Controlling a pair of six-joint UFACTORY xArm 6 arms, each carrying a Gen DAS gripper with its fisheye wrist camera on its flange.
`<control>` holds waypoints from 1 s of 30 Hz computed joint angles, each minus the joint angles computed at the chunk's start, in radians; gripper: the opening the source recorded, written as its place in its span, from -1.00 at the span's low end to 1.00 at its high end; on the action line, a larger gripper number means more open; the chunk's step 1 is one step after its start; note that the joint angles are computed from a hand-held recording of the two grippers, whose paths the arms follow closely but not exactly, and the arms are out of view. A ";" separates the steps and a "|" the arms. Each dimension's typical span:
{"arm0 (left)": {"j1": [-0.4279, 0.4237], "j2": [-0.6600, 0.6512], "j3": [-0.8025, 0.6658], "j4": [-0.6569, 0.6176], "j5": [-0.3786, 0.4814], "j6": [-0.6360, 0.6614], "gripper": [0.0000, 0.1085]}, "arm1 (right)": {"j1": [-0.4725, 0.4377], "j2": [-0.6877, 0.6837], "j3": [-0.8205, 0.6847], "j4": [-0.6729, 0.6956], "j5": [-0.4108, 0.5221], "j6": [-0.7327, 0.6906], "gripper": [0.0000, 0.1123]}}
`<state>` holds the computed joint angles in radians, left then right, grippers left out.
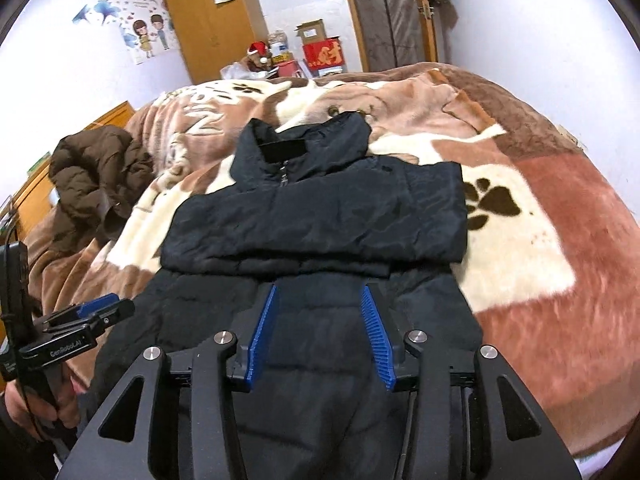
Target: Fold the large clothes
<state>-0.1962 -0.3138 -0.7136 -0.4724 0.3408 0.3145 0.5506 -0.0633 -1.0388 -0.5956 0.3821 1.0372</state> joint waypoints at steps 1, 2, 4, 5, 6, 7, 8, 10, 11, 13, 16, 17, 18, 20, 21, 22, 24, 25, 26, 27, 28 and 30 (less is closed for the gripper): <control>0.002 -0.029 0.023 0.006 0.005 -0.002 0.03 | 0.007 -0.016 0.018 0.001 0.001 0.006 -0.17; 0.005 -0.055 0.044 0.015 0.009 -0.008 0.03 | 0.015 -0.030 0.031 -0.003 0.004 0.016 -0.17; 0.007 -0.095 0.077 0.032 0.017 -0.023 0.04 | 0.027 -0.060 0.060 -0.008 0.013 0.027 -0.17; 0.010 -0.113 0.091 0.028 0.024 -0.021 0.04 | 0.030 -0.077 0.077 -0.011 0.012 0.035 -0.17; 0.014 -0.128 0.101 0.025 0.032 -0.020 0.04 | 0.033 -0.093 0.093 -0.010 0.014 0.042 -0.17; 0.015 -0.138 0.108 0.030 0.037 -0.030 0.05 | 0.036 -0.105 0.104 -0.008 0.016 0.048 -0.17; 0.020 -0.145 0.112 0.025 0.046 -0.031 0.05 | 0.038 -0.116 0.113 -0.009 0.019 0.055 -0.17; 0.021 -0.146 0.112 0.016 0.055 -0.033 0.06 | 0.039 -0.124 0.120 -0.015 0.019 0.069 -0.17; 0.022 -0.142 0.107 0.014 0.061 -0.032 0.06 | 0.035 -0.121 0.118 -0.007 0.014 0.063 -0.16; 0.017 -0.123 0.089 0.009 0.060 -0.028 0.06 | 0.028 -0.105 0.103 0.005 0.006 0.049 -0.16; 0.007 -0.062 0.031 -0.009 0.052 -0.007 0.07 | 0.009 -0.049 0.050 0.050 -0.021 -0.007 -0.16; 0.003 -0.035 0.004 -0.010 0.048 -0.005 0.07 | 0.001 -0.026 0.026 0.065 -0.033 -0.027 -0.16; 0.001 -0.006 -0.026 -0.011 0.047 -0.006 0.08 | -0.010 0.004 -0.004 0.091 -0.054 -0.057 -0.16; -0.001 0.061 -0.104 -0.024 0.053 -0.002 0.08 | -0.024 0.059 -0.066 0.153 -0.074 -0.128 -0.16; -0.001 0.095 -0.147 -0.033 0.056 0.001 0.09 | -0.030 0.093 -0.107 0.181 -0.074 -0.164 -0.16; -0.002 0.130 -0.192 -0.039 0.057 0.003 0.09 | -0.040 0.136 -0.162 0.209 -0.076 -0.206 -0.16; -0.002 0.203 -0.284 -0.052 0.055 0.025 0.17 | -0.054 0.208 -0.265 0.240 -0.067 -0.278 -0.16; -0.001 0.241 -0.333 -0.039 0.053 0.016 0.18 | -0.062 0.248 -0.319 0.259 -0.057 -0.317 -0.16; 0.002 0.288 -0.392 -0.019 0.054 -0.002 0.18 | -0.071 0.287 -0.376 0.276 -0.040 -0.349 -0.16; 0.006 0.335 -0.454 -0.012 0.060 -0.008 0.19 | -0.079 0.323 -0.429 0.289 -0.023 -0.379 -0.16; 0.010 0.382 -0.518 0.000 0.069 -0.014 0.19 | -0.089 0.374 -0.504 0.303 0.001 -0.421 -0.16; 0.022 0.490 -0.662 0.056 0.091 -0.060 0.21 | -0.109 0.486 -0.670 0.342 0.072 -0.503 -0.16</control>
